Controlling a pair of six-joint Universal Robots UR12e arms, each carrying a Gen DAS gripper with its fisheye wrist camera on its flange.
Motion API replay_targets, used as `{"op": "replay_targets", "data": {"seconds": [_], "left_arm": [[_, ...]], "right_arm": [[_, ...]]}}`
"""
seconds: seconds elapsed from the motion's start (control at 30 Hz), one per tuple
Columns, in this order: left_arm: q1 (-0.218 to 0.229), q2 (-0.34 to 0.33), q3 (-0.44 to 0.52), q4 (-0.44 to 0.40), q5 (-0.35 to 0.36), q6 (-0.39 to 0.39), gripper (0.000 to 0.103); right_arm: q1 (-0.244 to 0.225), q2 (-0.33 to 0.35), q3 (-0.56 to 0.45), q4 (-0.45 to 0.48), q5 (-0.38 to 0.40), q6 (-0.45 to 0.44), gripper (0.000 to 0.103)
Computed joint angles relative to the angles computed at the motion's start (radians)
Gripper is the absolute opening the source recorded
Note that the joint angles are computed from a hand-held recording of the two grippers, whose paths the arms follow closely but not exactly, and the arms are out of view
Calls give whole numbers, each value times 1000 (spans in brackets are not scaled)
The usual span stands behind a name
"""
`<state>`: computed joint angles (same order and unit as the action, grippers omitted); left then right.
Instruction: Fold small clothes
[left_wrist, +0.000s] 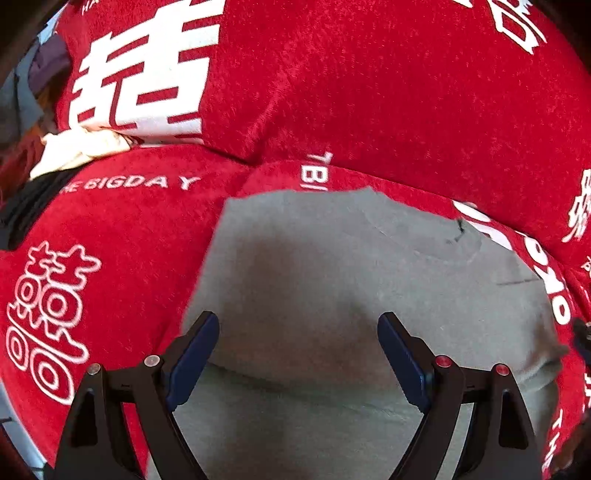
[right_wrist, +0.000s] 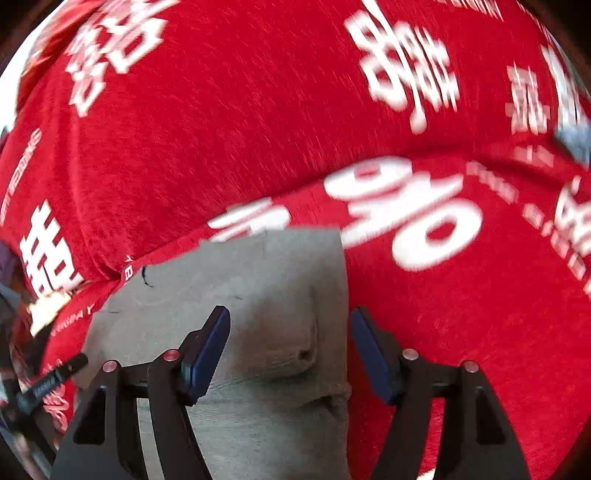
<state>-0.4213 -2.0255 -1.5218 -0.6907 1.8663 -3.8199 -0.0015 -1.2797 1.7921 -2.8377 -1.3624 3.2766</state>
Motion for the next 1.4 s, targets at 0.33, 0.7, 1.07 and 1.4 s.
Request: {"op": "replay_targets", "data": {"seconds": [0.33,0.7,1.07,1.4], "left_arm": [[-11,-3,-23,-18,-1,77,89],[10,-24,26,-33,-85,145,89],[31,-32,58,-70,-61,112,103],[-19,63,-130,27,-29,197,103]], "right_arm": [[58,21,-17,164,-48,-239,71],[91,49,-95,208,-61,-249,77],[130,97,-168,262,-200,-236,86],[148,-23,66,132,-185,-337,87]]}}
